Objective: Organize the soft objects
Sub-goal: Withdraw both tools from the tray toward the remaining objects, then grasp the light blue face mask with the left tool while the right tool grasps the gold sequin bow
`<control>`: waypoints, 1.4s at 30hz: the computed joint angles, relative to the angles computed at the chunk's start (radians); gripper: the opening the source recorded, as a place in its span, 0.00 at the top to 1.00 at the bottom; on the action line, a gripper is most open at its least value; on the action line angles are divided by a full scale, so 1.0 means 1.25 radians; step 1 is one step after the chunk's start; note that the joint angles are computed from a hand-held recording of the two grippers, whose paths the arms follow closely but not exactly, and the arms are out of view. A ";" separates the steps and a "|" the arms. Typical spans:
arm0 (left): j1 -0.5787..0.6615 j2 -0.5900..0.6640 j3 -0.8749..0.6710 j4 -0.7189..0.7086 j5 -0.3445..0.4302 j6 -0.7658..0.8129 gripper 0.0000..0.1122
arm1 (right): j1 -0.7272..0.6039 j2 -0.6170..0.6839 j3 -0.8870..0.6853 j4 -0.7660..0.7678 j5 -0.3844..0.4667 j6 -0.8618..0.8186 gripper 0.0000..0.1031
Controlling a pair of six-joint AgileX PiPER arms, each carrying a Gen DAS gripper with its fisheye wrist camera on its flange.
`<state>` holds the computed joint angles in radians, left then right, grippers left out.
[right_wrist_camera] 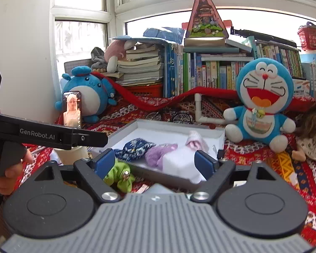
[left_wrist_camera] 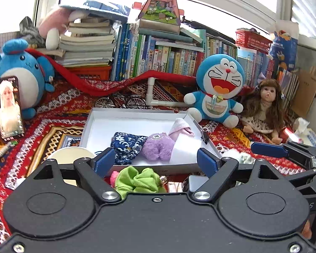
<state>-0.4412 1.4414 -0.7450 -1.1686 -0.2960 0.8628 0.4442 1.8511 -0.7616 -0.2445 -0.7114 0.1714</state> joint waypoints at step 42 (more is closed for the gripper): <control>0.080 -0.020 0.327 0.144 -0.234 -0.325 0.20 | 0.138 0.164 0.094 0.048 -0.146 -0.190 0.00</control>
